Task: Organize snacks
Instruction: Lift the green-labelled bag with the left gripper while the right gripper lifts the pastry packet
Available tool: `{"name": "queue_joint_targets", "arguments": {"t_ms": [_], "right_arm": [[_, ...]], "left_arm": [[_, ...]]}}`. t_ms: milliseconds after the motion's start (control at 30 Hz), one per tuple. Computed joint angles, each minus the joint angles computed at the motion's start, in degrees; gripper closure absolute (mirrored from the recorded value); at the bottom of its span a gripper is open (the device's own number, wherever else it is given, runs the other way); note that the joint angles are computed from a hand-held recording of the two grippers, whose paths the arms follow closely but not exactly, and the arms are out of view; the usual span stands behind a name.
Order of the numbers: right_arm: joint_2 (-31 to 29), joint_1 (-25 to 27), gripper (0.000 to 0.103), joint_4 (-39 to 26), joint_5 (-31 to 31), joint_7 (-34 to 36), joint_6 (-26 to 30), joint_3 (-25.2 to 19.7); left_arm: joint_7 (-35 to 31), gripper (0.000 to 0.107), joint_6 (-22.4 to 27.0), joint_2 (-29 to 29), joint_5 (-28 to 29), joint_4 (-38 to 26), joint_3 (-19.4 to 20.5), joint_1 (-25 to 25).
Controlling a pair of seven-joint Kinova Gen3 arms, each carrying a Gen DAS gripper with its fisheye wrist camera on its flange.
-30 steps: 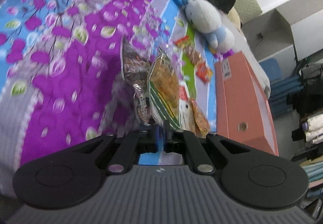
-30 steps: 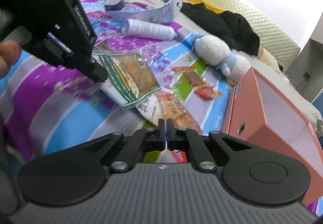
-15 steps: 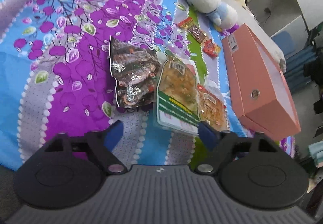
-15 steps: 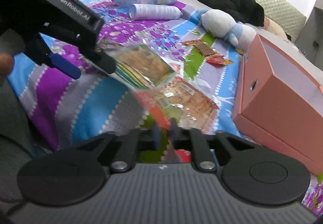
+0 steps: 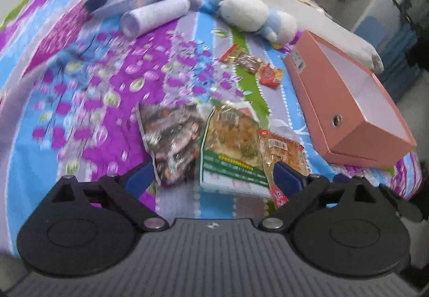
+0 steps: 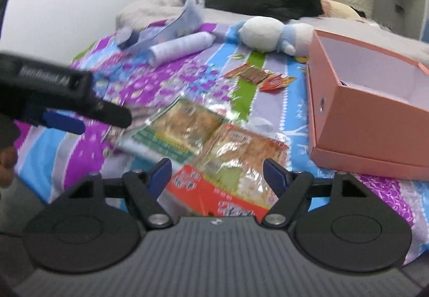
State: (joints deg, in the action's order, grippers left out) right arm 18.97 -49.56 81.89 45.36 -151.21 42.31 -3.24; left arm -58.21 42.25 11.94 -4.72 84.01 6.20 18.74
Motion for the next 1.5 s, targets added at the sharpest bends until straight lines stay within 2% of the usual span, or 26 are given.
{"name": "queue_joint_targets", "arguments": {"t_ms": [100, 167, 333, 400, 467, 567, 700, 767, 867, 1000, 1133, 1233, 1300, 1433, 1500], "right_arm": [[1.8, -0.1, 0.026, -1.4, 0.6, -2.7, 0.7, 1.2], [3.1, 0.6, 0.027, -2.5, -0.4, -2.9, 0.8, 1.5], [5.1, 1.5, 0.026, -3.8, -2.1, -5.1, -1.0, 3.4], [5.9, 1.6, 0.015, -4.5, -2.5, -5.2, -1.0, 3.9], [6.4, 1.5, 0.014, -4.6, -2.5, -5.9, -1.6, 4.6], [7.6, 2.2, 0.014, -5.8, -4.1, -4.1, -1.5, 4.4], [8.9, 3.3, 0.014, -7.3, -7.3, 0.1, -1.5, 4.1], [9.3, 2.7, 0.014, -7.2, -7.3, 0.2, -2.0, 4.9], [9.4, 2.6, 0.012, -6.1, -7.5, 1.1, -3.7, 5.5], [8.1, 2.0, 0.006, -0.5, -4.9, -3.3, -10.9, 8.1], [8.0, 2.0, 0.006, -0.7, -5.6, -2.3, -10.6, 8.1], [7.7, 1.8, 0.014, -0.4, -5.5, -1.9, -10.8, 8.1], [7.3, 1.8, 0.026, -0.3, -5.0, -0.8, -10.6, 8.0], [7.2, 2.3, 0.034, -0.2, -5.0, 0.7, -10.7, 7.5], [7.1, 2.3, 0.042, -0.2, -5.0, 0.9, -10.7, 7.7]], "left_arm": [[-2.5, 0.010, 1.4, 2.7, -0.2, -3.5, 0.3, -0.3], [-5.0, 0.010, 2.5, 4.9, 1.7, -6.2, 0.7, -1.3], [-9.0, 0.009, 5.2, 10.2, 3.7, -13.4, 0.6, -1.7], [-10.7, 0.009, 6.7, 12.3, 4.6, -16.4, 0.7, -1.9], [-11.6, 0.009, 9.2, 14.7, 5.6, -19.9, 0.5, -2.0], [-13.7, 0.009, 11.6, 17.8, 7.2, -23.9, 0.6, -2.3], [-17.9, 0.009, 14.3, 20.4, 5.1, -27.8, -0.1, -0.3], [-18.8, 0.009, 17.2, 21.9, 3.3, -30.6, -1.1, 1.2], [-17.9, 0.009, 20.3, 24.3, 3.6, -33.9, -1.7, 1.4], [-16.1, 0.009, 20.5, 25.1, 2.8, -34.6, -2.8, 2.2], [-16.4, 0.009, 21.7, 26.3, 1.2, -36.5, -3.2, 3.6], [-16.6, 0.009, 23.1, 27.7, 0.1, -38.4, -3.6, 4.6], [-15.8, 0.009, 24.2, 28.8, -1.1, -39.8, -4.4, 5.6], [-14.6, 0.009, 24.6, 29.6, -2.4, -40.7, -5.0, 6.6], [-13.8, 0.012, 23.9, 29.2, -3.2, -39.9, -5.4, 7.1]]}}
